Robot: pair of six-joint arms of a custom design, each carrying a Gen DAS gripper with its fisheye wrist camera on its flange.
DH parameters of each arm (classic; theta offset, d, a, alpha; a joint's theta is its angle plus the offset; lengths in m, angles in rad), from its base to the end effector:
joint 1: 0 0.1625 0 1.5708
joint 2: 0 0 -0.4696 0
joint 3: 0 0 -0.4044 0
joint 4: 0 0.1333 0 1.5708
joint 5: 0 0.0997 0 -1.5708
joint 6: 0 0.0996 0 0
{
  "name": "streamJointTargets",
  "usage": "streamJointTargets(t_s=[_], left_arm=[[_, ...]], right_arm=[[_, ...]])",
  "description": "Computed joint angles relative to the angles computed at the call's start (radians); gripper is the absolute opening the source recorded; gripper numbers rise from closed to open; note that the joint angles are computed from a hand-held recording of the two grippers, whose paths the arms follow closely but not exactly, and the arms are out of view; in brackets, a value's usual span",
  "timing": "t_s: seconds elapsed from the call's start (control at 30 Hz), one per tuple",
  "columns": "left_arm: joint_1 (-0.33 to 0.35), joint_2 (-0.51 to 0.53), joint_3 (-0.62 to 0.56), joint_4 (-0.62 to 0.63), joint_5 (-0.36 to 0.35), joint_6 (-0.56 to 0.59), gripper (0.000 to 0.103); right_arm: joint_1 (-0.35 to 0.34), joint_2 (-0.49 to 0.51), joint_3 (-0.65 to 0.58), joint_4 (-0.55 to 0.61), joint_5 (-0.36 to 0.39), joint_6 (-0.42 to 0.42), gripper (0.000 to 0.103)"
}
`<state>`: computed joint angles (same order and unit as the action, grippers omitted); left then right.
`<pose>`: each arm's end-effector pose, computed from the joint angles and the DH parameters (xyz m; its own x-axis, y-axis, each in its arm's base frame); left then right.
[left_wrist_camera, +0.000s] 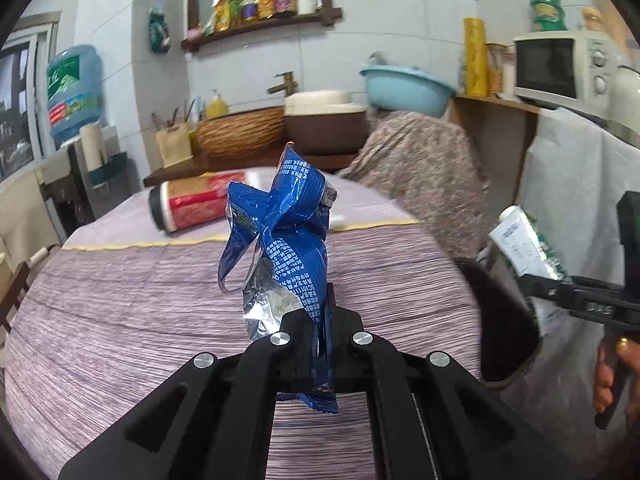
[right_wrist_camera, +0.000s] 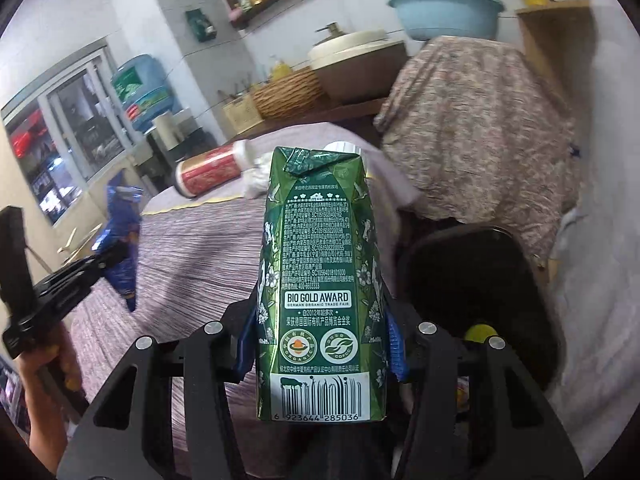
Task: Collect trash
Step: 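Carry the carton and wrapper over the bin and release both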
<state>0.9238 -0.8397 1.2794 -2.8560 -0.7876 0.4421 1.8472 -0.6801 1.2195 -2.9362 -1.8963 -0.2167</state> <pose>-0.3189 -0.7598 0.3677 -0.6277 0.2318 -0.7432 0.7395 0.4759 -0.4761 0.3293 -0.7891 0.2594 -0.9131 -0.1718 0.3698 -0.3904 0.6299 -0.6714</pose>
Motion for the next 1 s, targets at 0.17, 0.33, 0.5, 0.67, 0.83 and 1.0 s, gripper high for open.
streamJointTargets(t_s=[0.17, 0.33, 0.5, 0.67, 0.83, 1.0], left_arm=[[-0.026, 0.019, 0.018, 0.024, -0.122, -0.089, 0.004], [-0.032, 0.068, -0.025, 0.075, -0.227, -0.153, 0.004], [-0.036, 0.117, -0.047, 0.123, -0.262, -0.194, 0.004], [-0.036, 0.138, -0.048, 0.163, -0.266, -0.203, 0.004], [-0.029, 0.158, -0.065, 0.212, -0.274, -0.220, 0.003], [-0.023, 0.181, -0.090, 0.253, -0.273, -0.228, 0.003]], right_arm=[[-0.044, -0.052, 0.073, -0.033, -0.055, 0.056, 0.051], [-0.085, -0.038, 0.052, 0.026, -0.102, 0.082, 0.051], [-0.127, 0.017, -0.036, 0.163, -0.138, 0.117, 0.051], [-0.170, 0.079, -0.139, 0.307, -0.159, 0.174, 0.051], [-0.193, 0.126, -0.210, 0.402, -0.197, 0.189, 0.051], [-0.204, 0.124, -0.200, 0.402, -0.198, 0.208, 0.060]])
